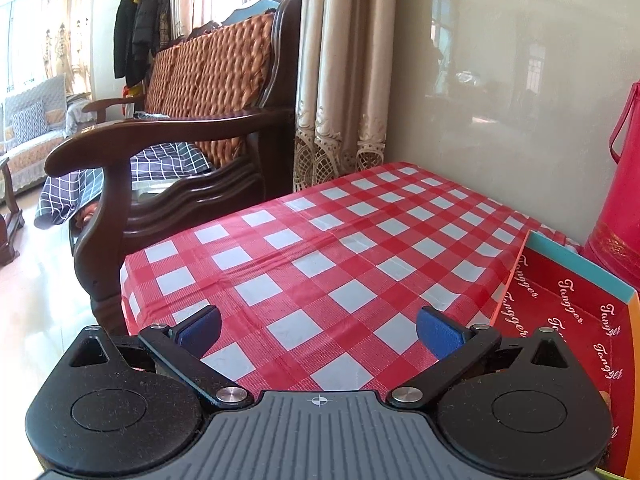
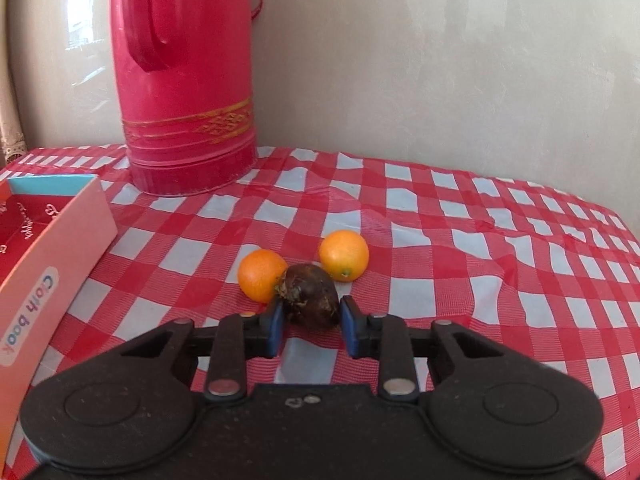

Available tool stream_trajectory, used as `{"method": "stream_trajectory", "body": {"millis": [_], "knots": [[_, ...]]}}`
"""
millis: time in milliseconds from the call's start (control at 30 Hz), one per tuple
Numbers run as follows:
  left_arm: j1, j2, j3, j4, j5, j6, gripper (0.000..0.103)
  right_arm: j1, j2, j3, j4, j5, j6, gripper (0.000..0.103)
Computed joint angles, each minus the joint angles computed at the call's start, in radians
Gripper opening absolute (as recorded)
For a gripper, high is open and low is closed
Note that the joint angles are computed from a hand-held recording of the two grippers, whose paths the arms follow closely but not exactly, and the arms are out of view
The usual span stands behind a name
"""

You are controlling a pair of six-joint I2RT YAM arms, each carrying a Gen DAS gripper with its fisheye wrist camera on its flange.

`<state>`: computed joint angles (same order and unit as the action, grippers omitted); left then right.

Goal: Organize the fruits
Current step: 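Close the right gripper on the dark mangosteen, then carry the mangosteen with the right gripper into the box and release, then reach the left gripper to a small orange and grasp it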

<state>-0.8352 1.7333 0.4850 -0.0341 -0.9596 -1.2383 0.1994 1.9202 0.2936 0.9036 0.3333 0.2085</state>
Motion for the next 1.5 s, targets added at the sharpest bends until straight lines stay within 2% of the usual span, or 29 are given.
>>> {"method": "stream_trajectory", "body": {"millis": [300, 567, 700, 833, 967, 1000, 1033, 1100, 1167, 1233, 1367, 1467, 1500], "knots": [[-0.012, 0.014, 0.014, -0.032, -0.011, -0.032, 0.103, 0.115, -0.140, -0.100, 0.023, 0.013, 0.026, 0.021], [-0.020, 0.020, 0.026, -0.090, -0.032, -0.081, 0.103, 0.322, -0.242, -0.146, 0.068, -0.035, 0.049, 0.022], [-0.017, 0.024, 0.027, -0.096, -0.031, -0.085, 0.103, 0.413, -0.227, -0.118, 0.087, -0.087, 0.044, 0.022], [-0.021, 0.028, 0.027, -0.104, -0.039, -0.089, 0.103, 0.503, -0.154, -0.059, 0.079, -0.091, 0.039, 0.022], [-0.019, 0.023, 0.023, -0.102, -0.037, -0.087, 0.103, 0.562, -0.125, -0.040, 0.071, -0.068, 0.051, 0.032], [-0.019, 0.020, 0.021, -0.101, -0.036, -0.086, 0.103, 0.567, -0.125, -0.041, 0.071, -0.059, 0.056, 0.038], [-0.020, 0.016, 0.020, -0.100, -0.037, -0.086, 0.103, 0.575, -0.130, -0.050, 0.081, -0.044, 0.064, 0.043], [-0.029, 0.015, 0.025, -0.106, -0.044, -0.088, 0.103, 0.586, -0.148, -0.081, 0.113, 0.015, 0.077, 0.064], [-0.044, 0.020, 0.037, -0.117, -0.052, -0.091, 0.103, 0.595, -0.164, -0.119, 0.163, 0.091, 0.080, 0.066], [-0.060, 0.029, 0.053, -0.120, -0.059, -0.083, 0.103, 0.593, -0.199, -0.146, 0.163, 0.166, 0.082, 0.069], [-0.110, 0.053, 0.097, -0.129, -0.076, -0.069, 0.103, 0.570, -0.267, -0.222, 0.168, 0.318, 0.127, 0.080], [-0.164, 0.076, 0.131, -0.099, -0.096, -0.020, 0.103, 0.556, -0.320, -0.285, 0.130, 0.476, 0.193, 0.087], [-0.185, 0.084, 0.143, -0.076, -0.101, 0.014, 0.103, 0.555, -0.350, -0.292, 0.061, 0.548, 0.232, 0.087]]}}
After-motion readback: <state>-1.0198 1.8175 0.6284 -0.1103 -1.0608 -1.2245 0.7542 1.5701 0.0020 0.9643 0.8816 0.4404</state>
